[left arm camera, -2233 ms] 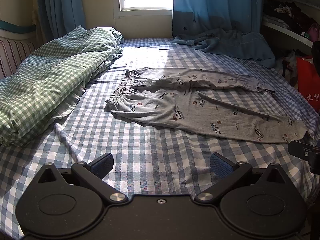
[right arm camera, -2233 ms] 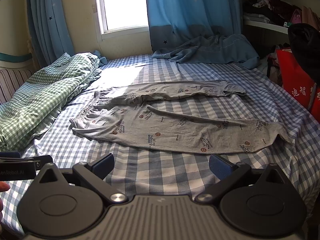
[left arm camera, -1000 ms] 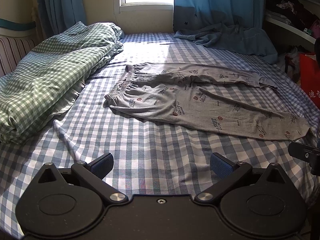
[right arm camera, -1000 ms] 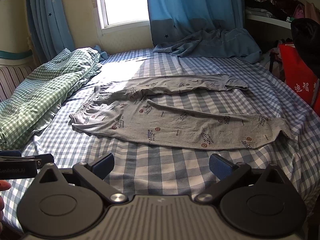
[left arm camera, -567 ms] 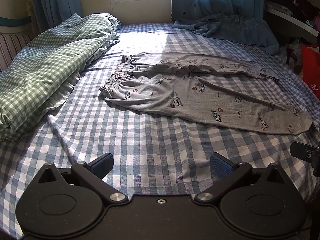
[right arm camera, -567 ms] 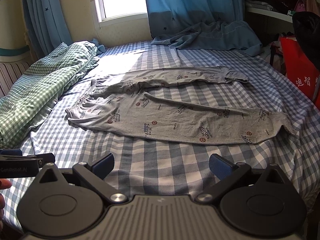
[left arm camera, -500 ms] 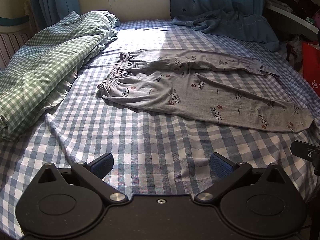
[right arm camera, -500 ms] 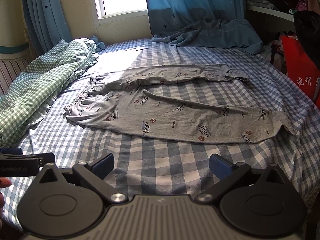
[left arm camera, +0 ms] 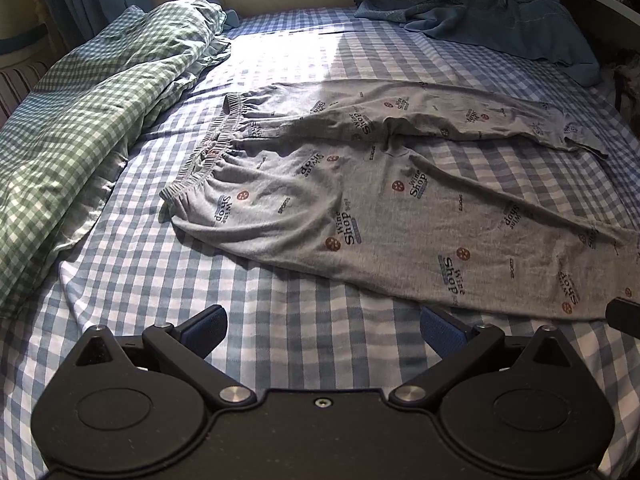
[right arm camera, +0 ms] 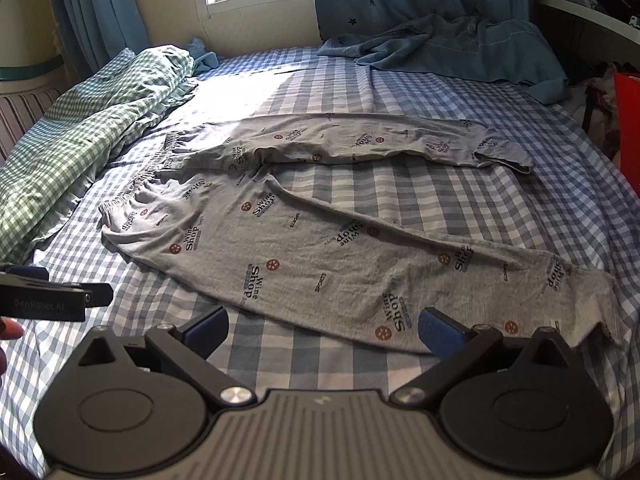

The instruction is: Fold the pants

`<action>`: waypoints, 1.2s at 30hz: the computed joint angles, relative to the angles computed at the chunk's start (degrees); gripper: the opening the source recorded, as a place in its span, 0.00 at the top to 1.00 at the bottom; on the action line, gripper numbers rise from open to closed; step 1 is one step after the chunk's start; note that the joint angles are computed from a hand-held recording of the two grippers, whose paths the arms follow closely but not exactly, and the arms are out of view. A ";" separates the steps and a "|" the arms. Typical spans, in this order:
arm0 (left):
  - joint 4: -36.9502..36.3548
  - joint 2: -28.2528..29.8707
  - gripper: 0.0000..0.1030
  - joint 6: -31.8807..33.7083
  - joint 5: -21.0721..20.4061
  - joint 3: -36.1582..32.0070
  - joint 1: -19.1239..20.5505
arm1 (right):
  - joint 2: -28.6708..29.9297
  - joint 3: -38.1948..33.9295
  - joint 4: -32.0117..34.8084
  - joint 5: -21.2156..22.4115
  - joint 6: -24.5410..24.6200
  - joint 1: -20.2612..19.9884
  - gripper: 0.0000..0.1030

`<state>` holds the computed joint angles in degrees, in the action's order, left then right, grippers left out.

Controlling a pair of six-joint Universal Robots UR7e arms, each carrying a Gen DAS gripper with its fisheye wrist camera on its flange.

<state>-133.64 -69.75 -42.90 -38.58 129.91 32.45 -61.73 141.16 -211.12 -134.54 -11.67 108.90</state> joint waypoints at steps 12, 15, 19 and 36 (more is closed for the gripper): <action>-21.33 16.96 0.01 39.49 6.11 -26.28 15.69 | -1.35 -20.78 14.88 15.62 -20.86 -14.20 0.00; -26.70 23.04 0.01 55.10 5.40 -36.92 20.31 | 1.98 -28.49 18.04 16.52 -23.03 -16.41 0.00; -27.72 31.21 0.01 70.03 2.81 -51.61 25.88 | 7.38 -39.78 24.82 19.65 -26.80 -18.93 0.00; -2.93 53.21 0.10 90.33 -7.17 -93.34 37.62 | 35.40 -93.70 68.78 28.89 -38.52 -22.26 0.08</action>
<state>-136.57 -16.53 47.43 -45.76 36.57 70.07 -26.33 47.46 -142.34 -105.65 -50.19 86.64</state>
